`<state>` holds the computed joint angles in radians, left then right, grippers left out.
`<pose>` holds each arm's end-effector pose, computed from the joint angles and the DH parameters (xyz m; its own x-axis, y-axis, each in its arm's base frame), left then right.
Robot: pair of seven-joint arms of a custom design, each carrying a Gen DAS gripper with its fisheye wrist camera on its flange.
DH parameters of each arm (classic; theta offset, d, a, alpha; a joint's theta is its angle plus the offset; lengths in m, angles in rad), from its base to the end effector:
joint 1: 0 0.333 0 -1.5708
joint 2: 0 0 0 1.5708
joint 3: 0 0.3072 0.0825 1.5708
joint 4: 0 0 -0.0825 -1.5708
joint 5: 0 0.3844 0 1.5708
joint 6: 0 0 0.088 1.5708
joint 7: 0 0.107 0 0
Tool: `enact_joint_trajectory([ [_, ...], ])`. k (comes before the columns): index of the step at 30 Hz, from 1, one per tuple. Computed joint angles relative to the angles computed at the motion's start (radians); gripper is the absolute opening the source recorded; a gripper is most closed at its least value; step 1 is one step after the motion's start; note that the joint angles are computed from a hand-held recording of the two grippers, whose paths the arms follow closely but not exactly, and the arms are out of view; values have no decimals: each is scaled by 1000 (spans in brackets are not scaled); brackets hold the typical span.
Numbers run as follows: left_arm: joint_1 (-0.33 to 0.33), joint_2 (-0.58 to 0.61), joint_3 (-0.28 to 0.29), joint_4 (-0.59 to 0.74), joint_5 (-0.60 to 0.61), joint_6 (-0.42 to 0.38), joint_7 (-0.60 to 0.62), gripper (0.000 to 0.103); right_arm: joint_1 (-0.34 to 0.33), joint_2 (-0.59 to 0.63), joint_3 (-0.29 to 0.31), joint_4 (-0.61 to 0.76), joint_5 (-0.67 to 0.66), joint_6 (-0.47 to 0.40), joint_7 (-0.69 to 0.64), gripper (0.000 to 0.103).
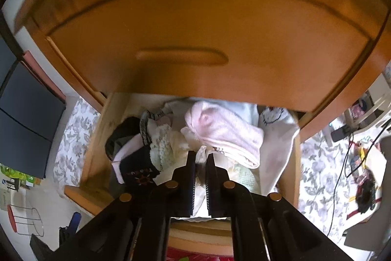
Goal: Take underwear out of drawer
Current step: 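Close the right gripper on the cream lace cloth, then lift the cream lace cloth up out of the drawer with the right gripper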
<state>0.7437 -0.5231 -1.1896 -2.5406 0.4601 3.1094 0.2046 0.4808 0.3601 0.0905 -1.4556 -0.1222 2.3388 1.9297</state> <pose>0.4175 -0.2560 0.3977 0.2135 -0.9561 0.2008 -0.5848 -0.2897 -0.7577 0.6020 0.3724 0.5304 0.2795 -0.9556 -0.0939 -0.8449 -0.1983 -0.4968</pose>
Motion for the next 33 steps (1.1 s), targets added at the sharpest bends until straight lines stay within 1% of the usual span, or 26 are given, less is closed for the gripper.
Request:
enact_joint_trajectory([
  [11,-35,-5,30,1,17,-22,-8,101,-11,-133,7,-64,-26,77,-10,7],
  [23,-78,0,71,6,69,-53,-36,101,-33,-285,27,-142,-52,153,1,7],
  [27,-123,14,112,10,95,-82,-38,101,-44,-343,36,-172,-60,174,-1,7],
  [31,-190,31,172,14,131,-118,-44,101,-54,-401,47,-201,-66,203,-4,7],
  [33,-214,36,194,15,152,-130,-52,101,-60,-426,53,-211,-73,209,-7,7],
])
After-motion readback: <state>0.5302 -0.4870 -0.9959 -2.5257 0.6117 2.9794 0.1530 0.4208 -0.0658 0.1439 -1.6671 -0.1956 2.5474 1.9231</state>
